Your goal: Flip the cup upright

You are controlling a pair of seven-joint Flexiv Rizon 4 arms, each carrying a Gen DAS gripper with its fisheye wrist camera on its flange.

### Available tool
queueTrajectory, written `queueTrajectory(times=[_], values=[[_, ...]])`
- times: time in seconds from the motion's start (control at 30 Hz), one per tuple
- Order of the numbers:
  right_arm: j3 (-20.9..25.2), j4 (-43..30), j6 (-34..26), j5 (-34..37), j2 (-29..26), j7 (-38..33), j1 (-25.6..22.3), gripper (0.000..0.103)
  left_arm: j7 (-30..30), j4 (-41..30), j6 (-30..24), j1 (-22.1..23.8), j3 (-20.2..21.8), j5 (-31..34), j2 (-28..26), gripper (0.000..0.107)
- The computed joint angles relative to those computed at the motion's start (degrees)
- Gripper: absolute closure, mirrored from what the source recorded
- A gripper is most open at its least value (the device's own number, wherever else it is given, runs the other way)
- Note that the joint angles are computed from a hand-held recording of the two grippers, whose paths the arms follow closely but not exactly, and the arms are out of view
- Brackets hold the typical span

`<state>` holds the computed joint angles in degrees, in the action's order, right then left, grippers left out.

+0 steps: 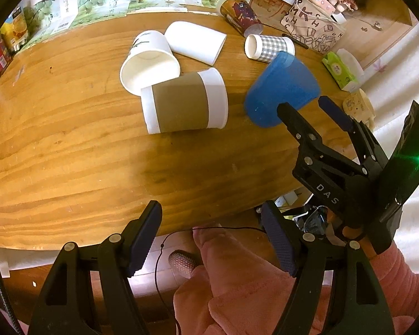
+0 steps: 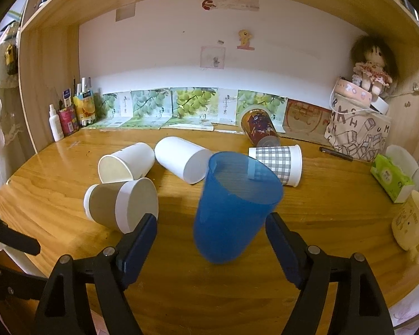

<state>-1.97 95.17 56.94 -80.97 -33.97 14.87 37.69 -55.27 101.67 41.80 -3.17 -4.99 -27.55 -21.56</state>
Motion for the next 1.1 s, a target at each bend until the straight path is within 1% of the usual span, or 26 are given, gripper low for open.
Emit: queueTrajectory(times=[0.37, 0.47, 0.53, 0.67, 0.73, 0.77, 0.83, 0.9, 0.97, 1.0, 1.1], values=[[0.65, 0.77, -3.73, 2.85, 1.41, -1.27, 0.7, 0.022, 0.16, -1.17, 0.29, 0.1, -0.04, 0.26, -0.43, 0.03], [1.38, 1.03, -5.64, 4.9, 2.29, -2.02, 0.96, 0.022, -0.58, -1.82, 0.59, -0.2, 0.24, 1.3, -0.49, 0.03], [1.99, 1.05, -6.93, 6.7, 2.93, -3.04, 1.19, 0.022, -2.25, -2.21, 0.99, -0.55, 0.74, 2.44, -0.51, 0.03], [3.83, 0.28, -9.98, 12.99, 4.09, -7.64, 1.69, 0.022, -7.77, -3.81, 1.53, -1.53, 2.26, 6.56, -0.43, 0.03], [4.94, -1.16, -13.59, 17.85, 4.44, -11.65, 2.48, 0.022, -10.05, -4.2, 1.89, -1.86, 2.74, 8.53, 0.0, 0.03], [5.19, -1.5, -14.49, 19.25, 4.77, -12.64, 2.82, 0.022, -10.83, -4.31, 1.85, -1.8, 2.77, 8.93, 0.33, 0.03], [5.85, -1.94, -15.77, 22.11, 5.87, -14.05, 3.2, 0.022, -12.66, -4.57, 1.5, -1.74, 2.86, 9.53, 0.93, 0.03], [6.53, -2.66, -17.91, 25.27, 6.7, -14.94, 3.68, 0.018, -14.51, -4.17, 1.68, -1.71, 3.08, 10.01, 1.8, 0.03], [7.34, -3.67, -20.68, 28.94, 7.43, -15.44, 4.13, 0.018, -15.39, -4.23, 0.85, -1.65, 3.05, 10.64, 2.57, 0.03], [7.81, -4.38, -22.44, 31.04, 7.65, -15.86, 4.34, 0.018, -14.85, -4.11, 0.46, -1.36, 2.7, 10.07, 2.92, 0.03], [8.97, -5.64, -25.83, 36.3, 8.67, -16.33, 4.41, 0.018, -16.81, -2.96, 1.46, -1.59, 3.02, 10.11, 4.61, 0.03]])
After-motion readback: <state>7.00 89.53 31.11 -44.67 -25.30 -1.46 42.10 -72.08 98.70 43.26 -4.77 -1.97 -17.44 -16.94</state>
